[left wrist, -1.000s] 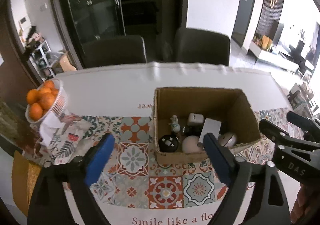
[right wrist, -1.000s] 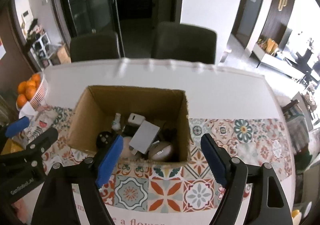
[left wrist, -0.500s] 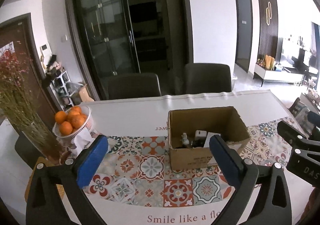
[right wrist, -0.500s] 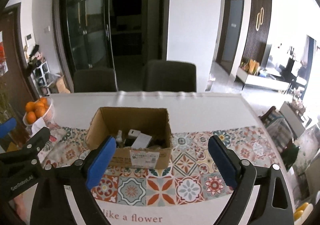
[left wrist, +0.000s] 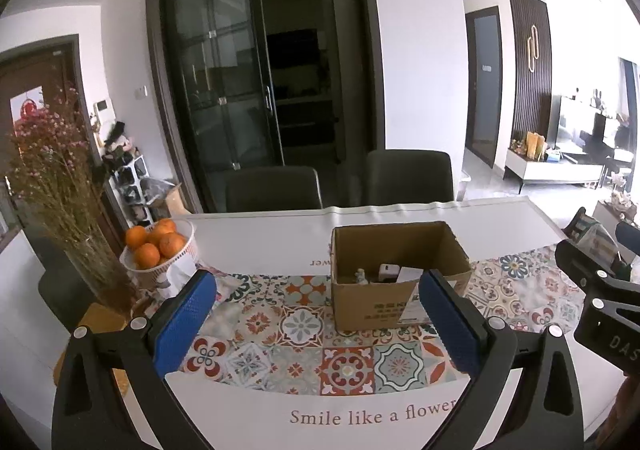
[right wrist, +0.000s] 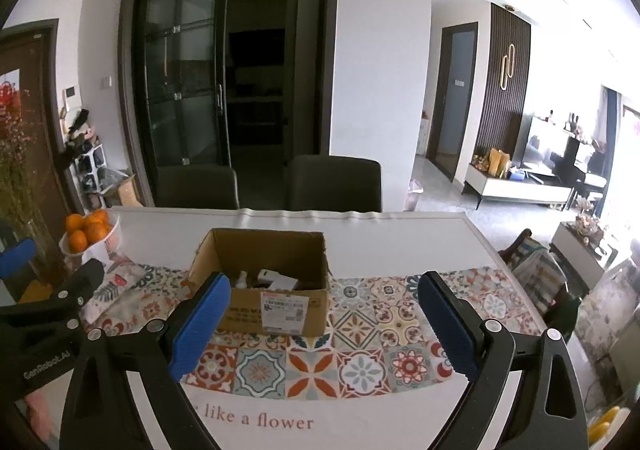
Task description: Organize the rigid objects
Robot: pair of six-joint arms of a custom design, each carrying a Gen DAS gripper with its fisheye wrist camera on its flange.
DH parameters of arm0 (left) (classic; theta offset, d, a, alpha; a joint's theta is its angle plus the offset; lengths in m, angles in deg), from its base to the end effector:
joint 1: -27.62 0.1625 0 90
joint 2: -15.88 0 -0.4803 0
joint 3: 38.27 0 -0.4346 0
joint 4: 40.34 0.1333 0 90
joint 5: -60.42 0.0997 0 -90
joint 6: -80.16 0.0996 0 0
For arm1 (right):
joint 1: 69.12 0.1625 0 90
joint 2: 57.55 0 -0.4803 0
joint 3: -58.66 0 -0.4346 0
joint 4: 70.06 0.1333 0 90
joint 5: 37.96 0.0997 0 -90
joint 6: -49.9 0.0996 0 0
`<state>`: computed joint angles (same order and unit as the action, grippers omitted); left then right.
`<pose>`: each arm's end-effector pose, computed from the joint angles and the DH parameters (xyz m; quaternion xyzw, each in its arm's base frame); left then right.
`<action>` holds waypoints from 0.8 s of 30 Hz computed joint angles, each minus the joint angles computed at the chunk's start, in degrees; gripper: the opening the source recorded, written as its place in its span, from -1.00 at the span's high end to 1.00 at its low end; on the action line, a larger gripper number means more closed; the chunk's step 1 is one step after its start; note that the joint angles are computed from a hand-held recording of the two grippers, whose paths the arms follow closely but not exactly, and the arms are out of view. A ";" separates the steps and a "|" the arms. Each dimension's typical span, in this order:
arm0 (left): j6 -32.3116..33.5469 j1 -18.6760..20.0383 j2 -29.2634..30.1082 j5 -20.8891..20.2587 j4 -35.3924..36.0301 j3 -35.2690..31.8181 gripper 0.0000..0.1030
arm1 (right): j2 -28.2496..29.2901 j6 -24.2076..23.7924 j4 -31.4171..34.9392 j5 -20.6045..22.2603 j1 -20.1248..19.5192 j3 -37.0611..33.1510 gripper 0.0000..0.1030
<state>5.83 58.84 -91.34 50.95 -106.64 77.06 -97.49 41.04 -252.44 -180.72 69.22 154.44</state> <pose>-0.1914 -0.3868 0.4935 0.0762 0.7511 -0.4871 0.4392 0.5800 -0.4437 0.1222 0.2849 -0.8136 0.4069 0.3023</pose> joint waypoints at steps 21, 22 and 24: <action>-38.49 -6.66 4.59 0.30 40.86 -7.28 -1.00 | -3.05 -3.06 -4.68 1.67 1.08 3.66 -0.86; -39.60 -6.86 4.71 0.26 41.94 -7.45 -1.00 | -3.09 -3.41 -4.93 1.79 1.08 3.69 -0.86; -42.34 -7.15 5.16 0.01 44.63 -7.97 -1.00 | -3.18 -3.73 -5.29 2.02 1.10 3.75 -0.86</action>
<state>-36.51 51.69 -86.17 50.96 -62.02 69.10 -100.67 37.31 -257.73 -178.71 70.33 158.19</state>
